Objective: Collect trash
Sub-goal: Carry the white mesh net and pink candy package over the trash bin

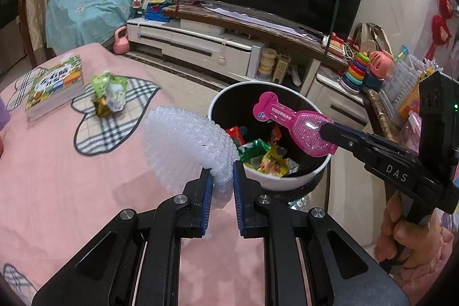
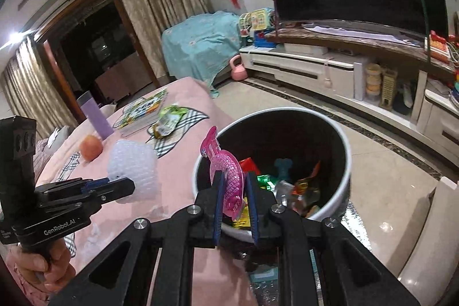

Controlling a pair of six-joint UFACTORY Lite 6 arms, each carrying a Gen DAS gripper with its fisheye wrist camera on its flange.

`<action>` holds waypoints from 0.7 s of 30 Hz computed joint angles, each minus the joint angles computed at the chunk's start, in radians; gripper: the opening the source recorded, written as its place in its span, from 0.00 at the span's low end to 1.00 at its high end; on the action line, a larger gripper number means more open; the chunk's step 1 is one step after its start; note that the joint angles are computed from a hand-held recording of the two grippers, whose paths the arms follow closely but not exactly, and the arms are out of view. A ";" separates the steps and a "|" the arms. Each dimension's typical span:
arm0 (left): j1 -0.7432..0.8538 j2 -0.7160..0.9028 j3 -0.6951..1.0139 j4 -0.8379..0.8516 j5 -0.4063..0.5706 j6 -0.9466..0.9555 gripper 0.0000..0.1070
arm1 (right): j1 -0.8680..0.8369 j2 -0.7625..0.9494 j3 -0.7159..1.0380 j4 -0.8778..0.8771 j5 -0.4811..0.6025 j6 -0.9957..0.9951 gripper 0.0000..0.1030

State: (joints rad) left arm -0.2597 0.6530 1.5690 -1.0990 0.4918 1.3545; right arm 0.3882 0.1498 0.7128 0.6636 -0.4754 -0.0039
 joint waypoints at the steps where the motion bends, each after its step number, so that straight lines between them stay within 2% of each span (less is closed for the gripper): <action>1: -0.011 0.007 0.013 0.011 -0.003 -0.015 0.12 | -0.016 -0.010 -0.011 -0.018 0.001 0.015 0.15; 21: -0.116 0.136 0.235 0.194 0.026 -0.214 0.12 | -0.148 -0.047 -0.052 -0.125 0.028 0.063 0.15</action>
